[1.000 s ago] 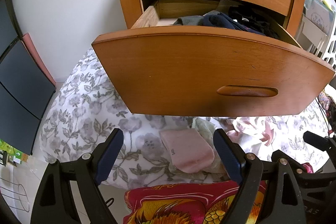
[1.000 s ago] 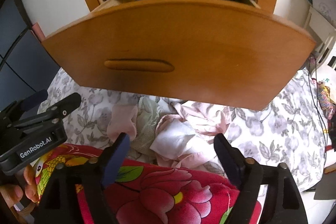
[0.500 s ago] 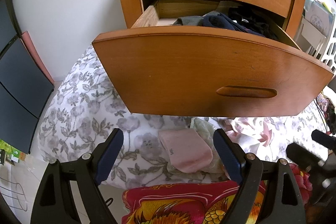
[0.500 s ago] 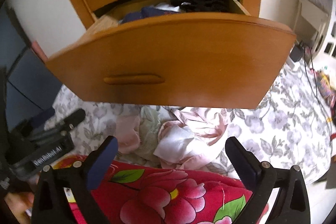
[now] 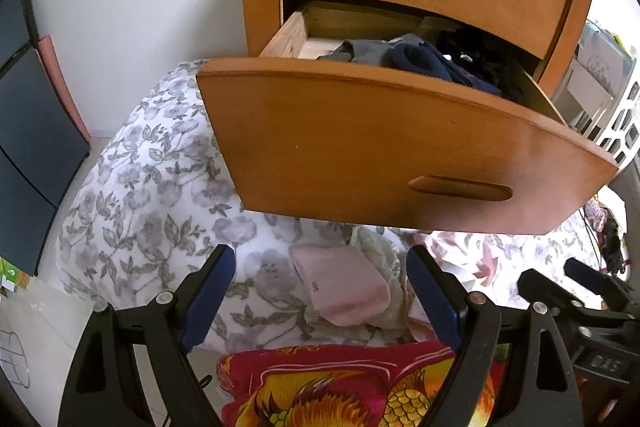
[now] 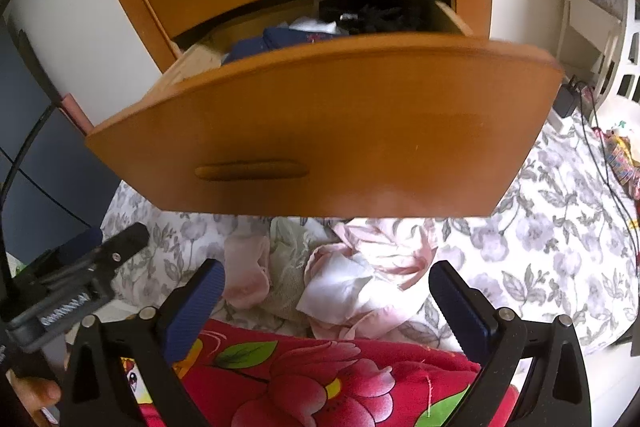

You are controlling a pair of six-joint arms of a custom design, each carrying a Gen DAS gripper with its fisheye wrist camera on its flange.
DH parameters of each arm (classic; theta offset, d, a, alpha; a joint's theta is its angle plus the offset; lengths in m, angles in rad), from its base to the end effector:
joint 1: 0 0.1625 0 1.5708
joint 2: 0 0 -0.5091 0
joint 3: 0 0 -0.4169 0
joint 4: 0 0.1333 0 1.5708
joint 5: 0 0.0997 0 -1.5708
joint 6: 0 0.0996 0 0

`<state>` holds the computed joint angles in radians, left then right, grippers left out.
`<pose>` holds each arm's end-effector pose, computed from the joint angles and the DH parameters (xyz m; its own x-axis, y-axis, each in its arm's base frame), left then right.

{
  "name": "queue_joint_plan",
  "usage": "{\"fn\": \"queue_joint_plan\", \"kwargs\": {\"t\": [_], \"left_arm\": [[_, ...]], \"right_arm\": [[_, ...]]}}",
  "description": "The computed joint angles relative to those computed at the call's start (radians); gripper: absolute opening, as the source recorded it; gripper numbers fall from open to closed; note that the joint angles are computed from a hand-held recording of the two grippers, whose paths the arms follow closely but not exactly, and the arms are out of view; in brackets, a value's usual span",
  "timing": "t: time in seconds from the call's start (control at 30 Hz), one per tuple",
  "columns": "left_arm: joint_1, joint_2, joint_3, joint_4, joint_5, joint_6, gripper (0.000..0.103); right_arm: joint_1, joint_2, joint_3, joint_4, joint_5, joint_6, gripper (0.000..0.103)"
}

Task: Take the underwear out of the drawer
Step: 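Move the left tool into the drawer toward the navy sock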

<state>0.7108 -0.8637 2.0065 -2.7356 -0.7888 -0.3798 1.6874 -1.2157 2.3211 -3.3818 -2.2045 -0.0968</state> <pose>-0.3257 -0.5489 0.1018 -0.7217 0.2482 -0.6462 0.5277 0.8014 -0.2816 0.1311 -0.4801 0.2708 -0.8325 0.2132 0.5113 -0.1698 0.7803 -0.6019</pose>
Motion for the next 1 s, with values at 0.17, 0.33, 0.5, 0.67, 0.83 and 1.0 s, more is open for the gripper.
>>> {"fn": "queue_joint_plan", "kwargs": {"t": [0.17, 0.33, 0.5, 0.67, 0.83, 1.0], "left_arm": [[-0.02, -0.034, -0.003, -0.001, -0.012, 0.024, 0.088], [-0.04, -0.061, -0.03, -0.006, -0.008, 0.086, 0.088], [-0.04, -0.06, -0.112, 0.051, -0.015, 0.141, 0.088], [-0.021, -0.037, -0.225, 0.17, -0.051, 0.128, 0.088], [-0.007, 0.009, -0.324, 0.275, -0.027, 0.105, 0.088], [0.02, 0.047, -0.427, 0.367, -0.098, 0.08, 0.088]], "right_arm": [[-0.012, -0.006, 0.006, 0.002, 0.018, 0.017, 0.103], [-0.016, -0.008, 0.01, -0.006, 0.03, 0.018, 0.103], [-0.015, -0.008, 0.018, -0.044, 0.024, 0.019, 0.103], [-0.006, 0.0, 0.02, -0.08, -0.005, 0.018, 0.103], [0.003, 0.008, 0.023, -0.11, -0.021, -0.001, 0.103], [-0.02, -0.012, 0.033, -0.097, 0.032, 0.016, 0.103]]}}
